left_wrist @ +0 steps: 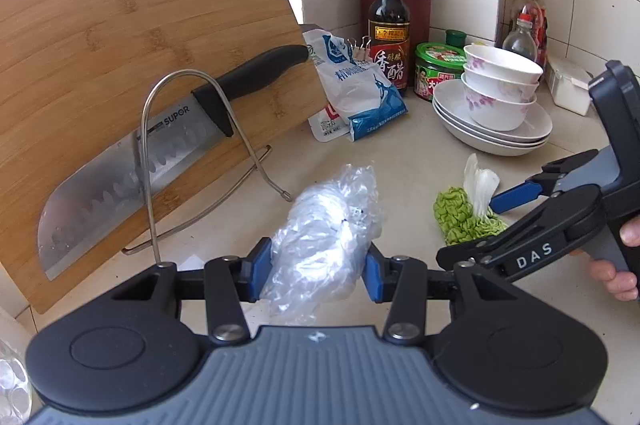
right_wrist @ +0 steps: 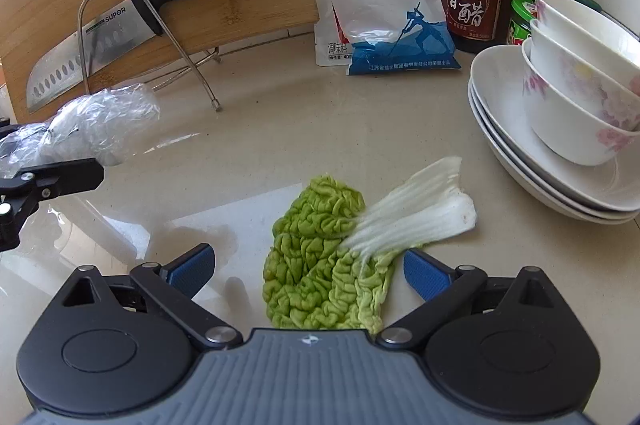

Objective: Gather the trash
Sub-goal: 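Close the left gripper on the clear plastic bag, then grasp the crinkly green leaf with the right gripper while the left gripper lifts the bag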

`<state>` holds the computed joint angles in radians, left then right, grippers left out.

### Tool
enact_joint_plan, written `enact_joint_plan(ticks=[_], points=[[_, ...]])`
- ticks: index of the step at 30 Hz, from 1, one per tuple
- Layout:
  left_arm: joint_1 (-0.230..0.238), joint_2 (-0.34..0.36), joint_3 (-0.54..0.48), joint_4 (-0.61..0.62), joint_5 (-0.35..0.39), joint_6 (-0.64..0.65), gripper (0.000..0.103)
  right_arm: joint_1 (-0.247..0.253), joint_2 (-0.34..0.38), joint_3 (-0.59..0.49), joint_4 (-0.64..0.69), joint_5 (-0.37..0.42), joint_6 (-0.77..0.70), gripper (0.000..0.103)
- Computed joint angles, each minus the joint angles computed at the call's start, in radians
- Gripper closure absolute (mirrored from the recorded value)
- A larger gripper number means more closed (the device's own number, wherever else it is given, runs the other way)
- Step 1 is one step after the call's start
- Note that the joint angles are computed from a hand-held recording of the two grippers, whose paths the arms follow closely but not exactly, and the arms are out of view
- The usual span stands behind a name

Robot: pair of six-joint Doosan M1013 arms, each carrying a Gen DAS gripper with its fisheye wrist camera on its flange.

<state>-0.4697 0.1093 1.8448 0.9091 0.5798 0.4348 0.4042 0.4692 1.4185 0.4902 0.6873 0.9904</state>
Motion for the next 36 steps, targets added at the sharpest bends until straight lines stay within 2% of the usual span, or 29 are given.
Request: enact_joint_plan(ticks=[4,6,8,9,12,14,17,28,36], points=[[0.002,-0.001,0.004,0.006,0.001,-0.022,0.058,0.007,0.014,-0.019,-0.026,-0.02,0.059,0.0],[0.003,-0.001,0.005,0.001,-0.001,-0.022,0.058,0.017,0.012,-0.018,-0.083,-0.044,0.104,0.005],[0.003,-0.001,0.007,0.002,-0.001,-0.027,0.058,0.031,0.003,-0.005,-0.188,-0.089,0.172,0.023],[0.004,-0.001,0.007,0.001,-0.002,-0.027,0.058,0.035,-0.001,0.0,-0.223,-0.1,0.189,0.028],[0.003,0.0,0.006,-0.002,-0.001,-0.027,0.058,0.027,-0.009,0.009,-0.21,-0.102,0.175,0.04],[0.002,0.001,0.005,-0.004,-0.002,-0.023,0.058,0.023,-0.013,0.012,-0.193,-0.098,0.166,0.054],[0.0,0.001,0.004,-0.009,-0.005,-0.012,0.058,0.022,-0.024,0.023,-0.202,-0.115,0.165,0.063],[-0.011,0.0,-0.003,-0.048,-0.014,0.066,0.058,0.002,-0.078,0.077,-0.132,-0.129,0.035,0.074],[-0.028,-0.011,-0.009,-0.141,-0.018,0.192,0.058,-0.013,-0.137,0.131,-0.11,-0.13,-0.038,0.077]])
